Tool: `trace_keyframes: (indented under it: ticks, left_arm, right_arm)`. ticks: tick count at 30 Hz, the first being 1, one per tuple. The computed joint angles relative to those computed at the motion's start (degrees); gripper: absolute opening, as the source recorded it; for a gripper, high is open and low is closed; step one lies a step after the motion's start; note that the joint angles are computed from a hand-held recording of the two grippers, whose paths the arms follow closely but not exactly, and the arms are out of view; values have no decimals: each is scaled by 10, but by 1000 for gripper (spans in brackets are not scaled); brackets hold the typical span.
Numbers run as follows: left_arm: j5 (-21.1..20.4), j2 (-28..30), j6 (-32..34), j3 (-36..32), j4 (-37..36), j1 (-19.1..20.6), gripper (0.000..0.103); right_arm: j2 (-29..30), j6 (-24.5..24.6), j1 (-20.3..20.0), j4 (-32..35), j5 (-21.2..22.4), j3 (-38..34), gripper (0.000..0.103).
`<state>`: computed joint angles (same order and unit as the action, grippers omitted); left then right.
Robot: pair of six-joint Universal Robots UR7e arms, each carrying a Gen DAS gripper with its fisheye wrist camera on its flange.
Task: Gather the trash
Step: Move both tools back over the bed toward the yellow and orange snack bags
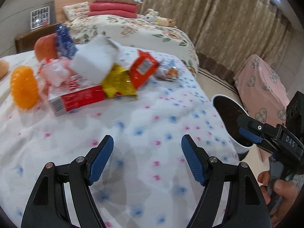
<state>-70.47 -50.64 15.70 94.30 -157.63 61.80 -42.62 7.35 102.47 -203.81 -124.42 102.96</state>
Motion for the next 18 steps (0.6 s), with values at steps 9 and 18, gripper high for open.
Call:
trace_keyframes:
  ticks: [9,18]
  left_arm:
    - [11,12,-19,-37,11,14,76]
    - [26,52,-27,-96,19,14,75]
  right_arm:
    - [30,-31,1,60,2,-68,86]
    - [60,-67,-10,123,-6,-153,85]
